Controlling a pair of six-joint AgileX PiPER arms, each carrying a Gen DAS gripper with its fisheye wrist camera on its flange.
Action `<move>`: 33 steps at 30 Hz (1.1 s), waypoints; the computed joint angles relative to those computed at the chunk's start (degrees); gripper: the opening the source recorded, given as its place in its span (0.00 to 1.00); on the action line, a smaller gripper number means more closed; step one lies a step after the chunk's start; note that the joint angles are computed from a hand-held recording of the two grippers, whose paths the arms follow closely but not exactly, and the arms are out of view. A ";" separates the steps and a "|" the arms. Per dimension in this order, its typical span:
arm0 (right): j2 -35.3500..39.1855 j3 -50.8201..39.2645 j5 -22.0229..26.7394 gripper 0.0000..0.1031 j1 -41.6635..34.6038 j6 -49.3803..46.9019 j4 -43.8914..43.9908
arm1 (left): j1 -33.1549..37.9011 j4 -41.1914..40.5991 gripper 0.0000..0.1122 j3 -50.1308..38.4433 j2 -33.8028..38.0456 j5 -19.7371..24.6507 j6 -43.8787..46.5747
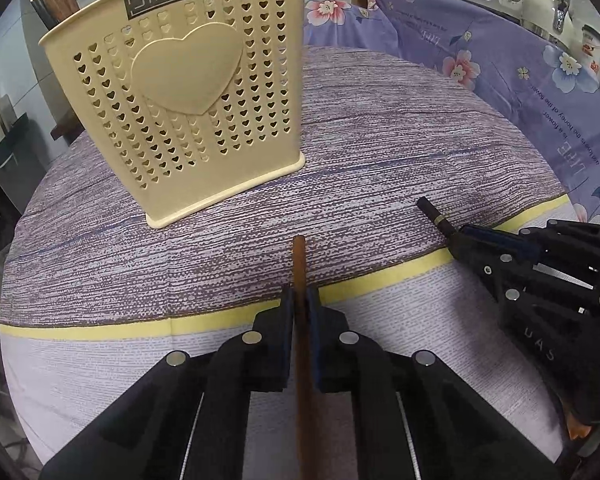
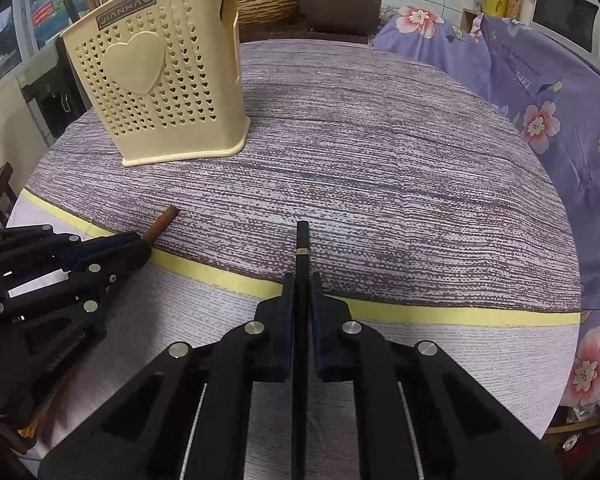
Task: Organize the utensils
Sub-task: 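Lift the black and brown chopsticks and carry both above the beige holder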
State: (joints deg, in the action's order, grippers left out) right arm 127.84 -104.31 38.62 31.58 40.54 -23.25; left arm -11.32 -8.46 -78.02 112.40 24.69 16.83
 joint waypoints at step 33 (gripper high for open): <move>-31.97 27.13 -26.30 0.08 -1.88 0.53 2.84 | 17.60 -52.36 0.07 9.47 -25.54 10.92 40.22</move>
State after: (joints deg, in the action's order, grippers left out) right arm 95.87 -77.18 12.32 29.71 41.06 -20.41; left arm 6.29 -60.82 -68.54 86.86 35.61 57.05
